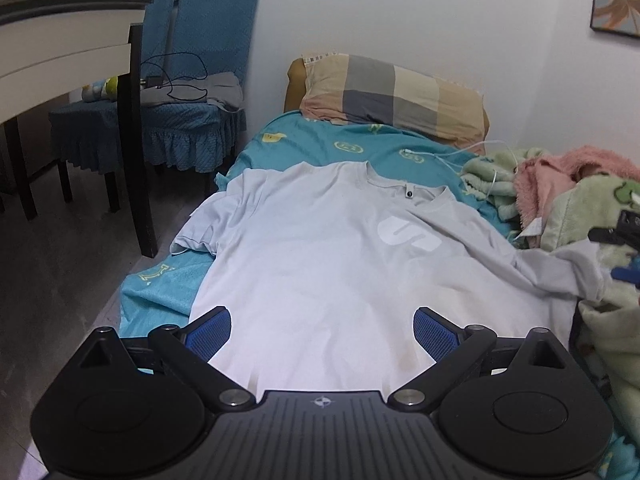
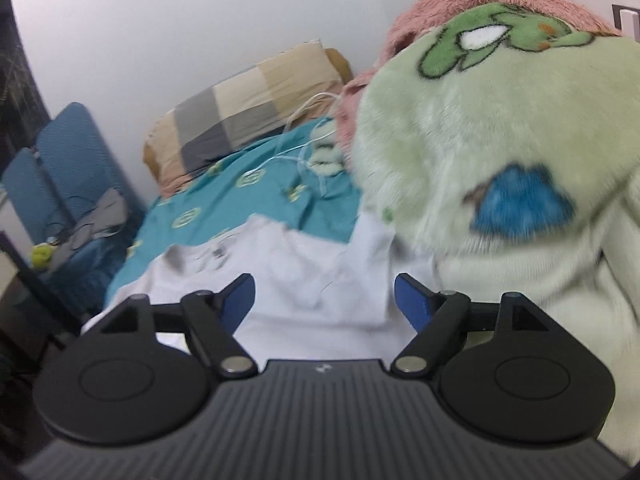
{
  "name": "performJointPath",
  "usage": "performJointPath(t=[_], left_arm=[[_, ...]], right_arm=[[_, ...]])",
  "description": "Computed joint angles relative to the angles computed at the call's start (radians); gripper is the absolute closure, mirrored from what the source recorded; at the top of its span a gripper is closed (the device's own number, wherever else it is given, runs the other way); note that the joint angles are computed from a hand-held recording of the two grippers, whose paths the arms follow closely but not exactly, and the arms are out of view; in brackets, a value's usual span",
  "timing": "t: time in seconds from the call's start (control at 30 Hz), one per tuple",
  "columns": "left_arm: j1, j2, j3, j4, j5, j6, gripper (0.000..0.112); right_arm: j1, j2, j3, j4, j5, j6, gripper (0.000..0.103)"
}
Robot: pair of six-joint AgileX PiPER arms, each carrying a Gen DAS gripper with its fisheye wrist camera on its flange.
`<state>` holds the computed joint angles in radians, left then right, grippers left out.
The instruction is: Fold clothes
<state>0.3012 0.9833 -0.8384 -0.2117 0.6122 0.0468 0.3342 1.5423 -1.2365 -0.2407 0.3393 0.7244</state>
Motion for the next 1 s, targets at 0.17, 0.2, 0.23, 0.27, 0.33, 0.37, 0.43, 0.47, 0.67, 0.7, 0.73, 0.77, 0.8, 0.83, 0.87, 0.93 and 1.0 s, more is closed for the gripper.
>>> performJointPath(t=[0.17, 0.2, 0.23, 0.27, 0.33, 0.37, 0.43, 0.47, 0.67, 0.7, 0.73, 0.77, 0.8, 0.83, 0.87, 0.93, 1.0], left_arm=[[0.29, 0.051, -0.012, -0.428, 0.1, 0.307, 0.013], [0.34, 0.089, -0.03, -0.482, 0.121, 0.334, 0.013], [0.383, 0.138, -0.055, -0.523, 0.135, 0.346, 0.014], [0.417, 0.194, -0.086, -0.552, 0.142, 0.339, 0.014], [0.49, 0.323, -0.154, -0.635, 0.163, 0.338, 0.014], [0.518, 0.392, -0.189, -0.677, 0.167, 0.324, 0.015], [0.556, 0.515, -0.247, -0.756, 0.155, 0.269, 0.016], [0.567, 0.574, -0.267, -0.817, 0.145, 0.27, 0.016], [0.506, 0.841, -0.382, -1.022, 0.05, 0.385, 0.018], [0.487, 0.856, -0.375, -1.088, -0.004, 0.456, 0.018], [0.469, 0.873, -0.378, -1.144, -0.047, 0.513, 0.018], [0.459, 0.897, -0.401, -1.166, -0.067, 0.53, 0.018], [0.449, 0.92, -0.426, -1.181, -0.085, 0.537, 0.018], [0.442, 0.943, -0.45, -1.197, -0.102, 0.537, 0.022], [0.434, 0.968, -0.48, -1.19, -0.118, 0.52, 0.029], [0.422, 1.016, -0.546, -1.133, -0.145, 0.465, 0.04], [0.415, 1.054, -0.604, -1.05, -0.167, 0.387, 0.056]], right_arm=[[0.142, -0.141, 0.137, 0.077, 0.012, -0.009, 0.025], [0.166, -0.159, 0.16, 0.132, 0.015, -0.046, 0.025], [0.184, -0.163, 0.173, 0.198, 0.024, -0.1, 0.025], [0.202, -0.158, 0.179, 0.224, 0.033, -0.114, 0.025], [0.232, -0.14, 0.18, 0.223, 0.043, -0.127, 0.025], [0.245, -0.129, 0.179, 0.222, 0.047, -0.133, 0.025], [0.253, -0.094, 0.169, 0.218, 0.036, -0.142, 0.025], [0.246, -0.08, 0.164, 0.247, 0.037, -0.169, 0.025], [0.202, 0.034, 0.117, 0.463, 0.022, -0.354, 0.025], [0.195, 0.055, 0.106, 0.501, 0.02, -0.387, 0.025], [0.189, 0.077, 0.095, 0.538, 0.02, -0.419, 0.025], [0.183, 0.098, 0.083, 0.574, 0.02, -0.451, 0.025], [0.177, 0.12, 0.071, 0.605, 0.022, -0.478, 0.025], [0.177, 0.141, 0.057, 0.597, 0.023, -0.471, 0.025], [0.177, 0.162, 0.042, 0.588, 0.025, -0.462, 0.025], [0.176, 0.195, 0.021, 0.596, 0.031, -0.466, 0.023], [0.178, 0.202, 0.025, 0.597, 0.008, -0.476, 0.022]])
